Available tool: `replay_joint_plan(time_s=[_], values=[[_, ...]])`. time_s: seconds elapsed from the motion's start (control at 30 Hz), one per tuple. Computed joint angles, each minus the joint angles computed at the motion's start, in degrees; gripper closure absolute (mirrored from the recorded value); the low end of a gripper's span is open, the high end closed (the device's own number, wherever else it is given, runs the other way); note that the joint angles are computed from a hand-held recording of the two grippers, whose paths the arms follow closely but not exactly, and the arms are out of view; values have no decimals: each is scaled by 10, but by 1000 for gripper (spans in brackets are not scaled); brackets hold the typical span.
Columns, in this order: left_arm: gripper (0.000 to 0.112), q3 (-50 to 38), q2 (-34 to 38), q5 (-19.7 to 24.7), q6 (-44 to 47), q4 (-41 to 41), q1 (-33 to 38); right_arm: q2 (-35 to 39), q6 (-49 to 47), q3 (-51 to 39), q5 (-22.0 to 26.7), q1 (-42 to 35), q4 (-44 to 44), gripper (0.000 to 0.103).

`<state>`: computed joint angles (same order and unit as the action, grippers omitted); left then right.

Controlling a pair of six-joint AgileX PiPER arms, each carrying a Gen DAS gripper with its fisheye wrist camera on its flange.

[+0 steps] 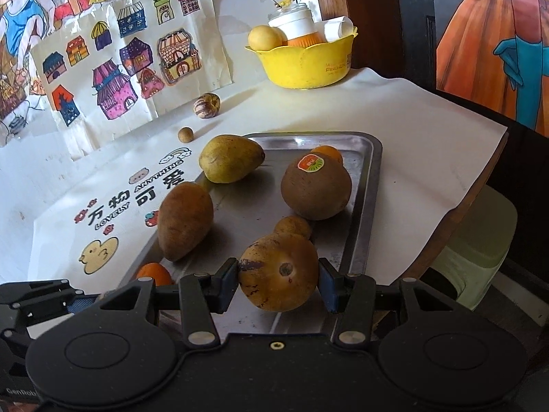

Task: Organize fruits
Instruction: 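Lower the pepinos onto the tray and open the left tool while the right tool opens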

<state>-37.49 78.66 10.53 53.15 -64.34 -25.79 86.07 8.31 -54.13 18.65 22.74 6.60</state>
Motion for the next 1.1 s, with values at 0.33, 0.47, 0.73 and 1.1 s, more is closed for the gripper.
replay_joint_plan(time_s=[0.33, 0.47, 0.73, 1.1], values=[[55, -5, 12, 2, 21, -21, 8, 14, 3, -2, -7, -2, -7, 52], [55, -2, 14, -1, 54, -54, 7, 19, 5, 4, -25, -2, -5, 52], [55, 16, 9, -20, 183, -186, -4, 20, -8, 15, -46, -5, 15, 52], [54, 9, 9, -17, 98, -108, -3, 14, 17, 22, -53, -2, -1, 51]])
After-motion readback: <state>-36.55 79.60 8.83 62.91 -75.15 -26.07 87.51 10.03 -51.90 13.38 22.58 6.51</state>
